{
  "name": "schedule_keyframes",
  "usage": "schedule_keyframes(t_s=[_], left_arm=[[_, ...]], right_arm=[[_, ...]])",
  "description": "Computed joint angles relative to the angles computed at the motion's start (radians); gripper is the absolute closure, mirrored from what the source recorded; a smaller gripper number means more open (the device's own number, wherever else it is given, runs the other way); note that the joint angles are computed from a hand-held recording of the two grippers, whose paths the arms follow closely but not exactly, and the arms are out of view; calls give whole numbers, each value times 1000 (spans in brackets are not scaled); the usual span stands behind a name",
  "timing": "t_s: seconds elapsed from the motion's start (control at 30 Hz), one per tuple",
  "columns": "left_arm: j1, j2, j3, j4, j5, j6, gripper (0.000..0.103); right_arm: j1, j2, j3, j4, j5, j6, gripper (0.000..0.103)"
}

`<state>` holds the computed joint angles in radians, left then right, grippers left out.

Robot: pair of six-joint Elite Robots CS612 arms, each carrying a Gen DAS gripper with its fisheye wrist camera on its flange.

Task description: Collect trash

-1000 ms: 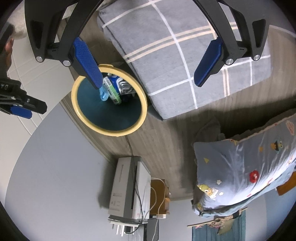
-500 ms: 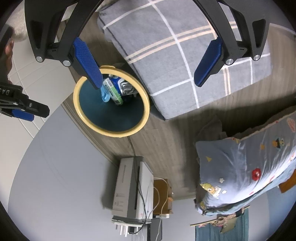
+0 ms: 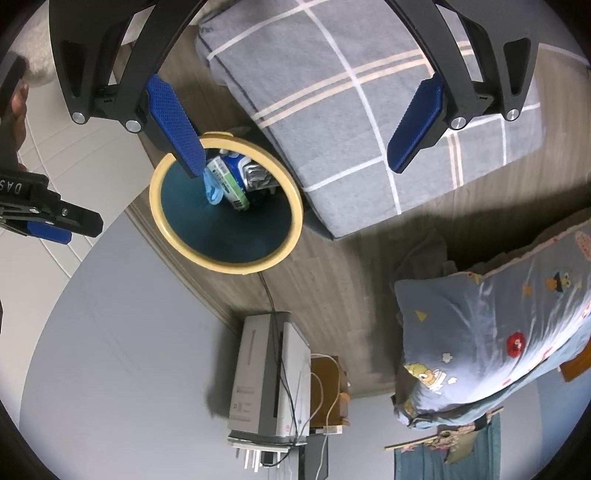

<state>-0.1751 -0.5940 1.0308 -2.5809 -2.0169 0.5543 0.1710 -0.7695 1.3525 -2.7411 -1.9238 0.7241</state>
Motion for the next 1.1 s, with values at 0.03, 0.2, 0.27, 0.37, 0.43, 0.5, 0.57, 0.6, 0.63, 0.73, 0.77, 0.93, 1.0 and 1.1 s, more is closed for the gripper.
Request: schedule_keyframes(t_s=[0.03,0.2,0.27,0.37,0.43,0.5,0.57,0.6,0.63,0.73,0.77,0.93,1.0,1.1], left_arm=[[0,0,0,1,-1,1,5],[0,-3,3,0,-2,9,5],[-1,-3,5,-3,-2,8,5],[-1,-3,4,-1,-3,9,5],[-2,-4,6,-4,0,10,5],[-1,-4,6,-5,0,11,5],[-1,-4,5,-6,1,13,5],[-1,-4,6,-4,0,14,5],[-1,-4,5,-3,-1,14,5],[0,-4,5,-5,-1,16,5],[-1,-4,6,-6,0,17,5],[-1,-4,6,-6,1,17,5],[-1,-4,7,-4,0,25,5],[1,-6,10,-12,-7,38,5]], right_arm=[[0,0,0,2,0,1,6],[2,1,-3,9,-1,10,6],[2,1,-4,12,1,11,6],[3,3,-8,16,0,14,6],[2,3,-9,20,2,14,6],[2,4,-11,20,1,14,6],[2,5,-12,24,4,16,6],[3,4,-11,22,2,16,6],[3,4,-11,22,2,16,6],[3,4,-11,21,2,16,6],[3,4,-11,19,1,16,6],[3,5,-10,19,2,20,6],[3,5,-9,19,3,19,6],[2,5,-10,20,4,19,6]])
